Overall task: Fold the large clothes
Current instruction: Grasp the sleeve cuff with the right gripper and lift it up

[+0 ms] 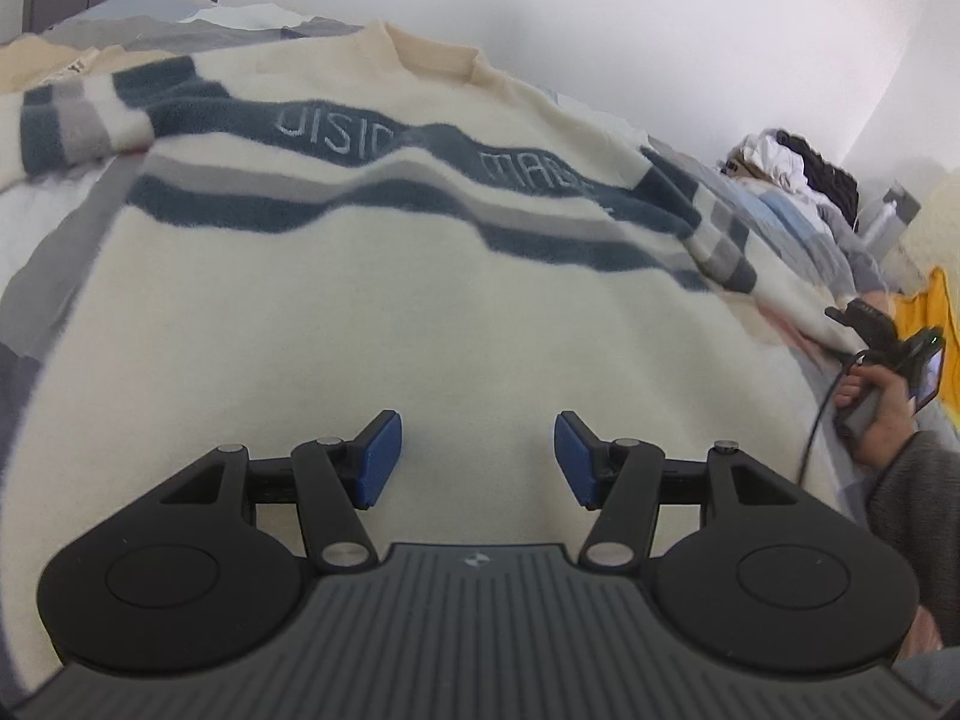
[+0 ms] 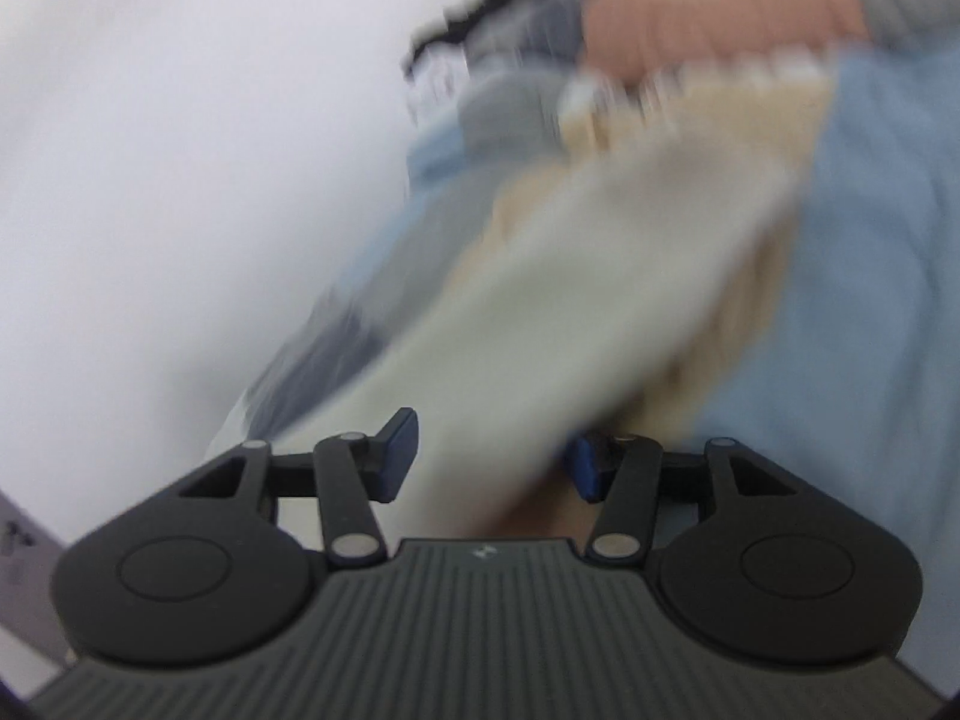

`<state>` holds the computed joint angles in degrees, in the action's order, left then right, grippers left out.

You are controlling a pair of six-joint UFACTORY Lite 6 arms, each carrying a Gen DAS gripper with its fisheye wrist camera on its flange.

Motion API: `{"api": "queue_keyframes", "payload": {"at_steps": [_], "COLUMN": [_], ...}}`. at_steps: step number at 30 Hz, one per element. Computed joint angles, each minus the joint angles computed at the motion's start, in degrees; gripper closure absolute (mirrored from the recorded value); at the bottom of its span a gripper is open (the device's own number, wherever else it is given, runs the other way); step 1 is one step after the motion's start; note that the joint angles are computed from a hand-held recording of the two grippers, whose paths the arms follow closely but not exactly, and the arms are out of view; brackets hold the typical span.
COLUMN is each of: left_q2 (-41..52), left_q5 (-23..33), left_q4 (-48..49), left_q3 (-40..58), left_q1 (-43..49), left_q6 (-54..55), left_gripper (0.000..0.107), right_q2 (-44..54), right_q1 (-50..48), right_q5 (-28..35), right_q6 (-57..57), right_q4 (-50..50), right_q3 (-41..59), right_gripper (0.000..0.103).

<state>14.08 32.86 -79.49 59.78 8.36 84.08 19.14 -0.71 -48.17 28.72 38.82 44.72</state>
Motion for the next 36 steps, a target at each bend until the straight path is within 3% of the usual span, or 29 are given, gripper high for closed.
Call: {"api": "queue_keyframes", "payload": {"at_steps": [3, 5, 6, 7, 11, 19, 24, 30, 36], "left_q2": [1.5, 3.1, 3.9, 4.6, 6.1, 4.2, 4.0, 2.7, -1.4], "left_q5": [-0.3, 0.1, 0.5, 0.8, 1.5, 0.1, 0.3, 3.9, 8.3], "left_q4": [-0.4, -0.1, 0.4, 0.9, 2.1, 4.8, 2.7, 4.4, 3.3], "left_q3": [1.4, 2.9, 3.7, 4.5, 6.3, 5.9, 6.8, 7.1, 4.6], "left_q1": [-0.4, -0.2, 0.0, 0.3, 0.9, 1.4, 4.5, 8.8, 13.4], "left_q6": [-1.1, -2.8, -4.1, -5.3, -7.6, -9.0, -7.2, -9.9, -9.2], "left_gripper": [0.044, 0.044, 0.044, 0.044, 0.045, 0.044, 0.045, 0.045, 0.044], "right_q2": [5.1, 6.9, 7.4, 7.7, 9.5, 6.2, -1.5, -10.3, -7.2], "right_q1": [-4.8, -7.9, -9.1, -10.1, -11.9, -9.5, -3.7, 8.3, 28.1], "right_q5": [-2.9, -0.3, 2.1, 3.5, 8.3, 6.2, 6.0, 6.8, 1.2], "right_q6": [5.8, 6.4, 4.0, 1.5, -14.2, -30.4, -49.0, -69.6, -93.0], "right_q4": [-3.7, -3.7, -2.8, -2.4, 1.3, 12.2, 19.7, 28.3, 37.4], "right_q3": [3.8, 7.4, 9.4, 11.1, 17.7, 21.3, 24.8, 34.6, 50.6], "right_gripper": [0.050, 0.070, 0.085, 0.088, 0.092, 0.093, 0.093, 0.093, 0.093]}}
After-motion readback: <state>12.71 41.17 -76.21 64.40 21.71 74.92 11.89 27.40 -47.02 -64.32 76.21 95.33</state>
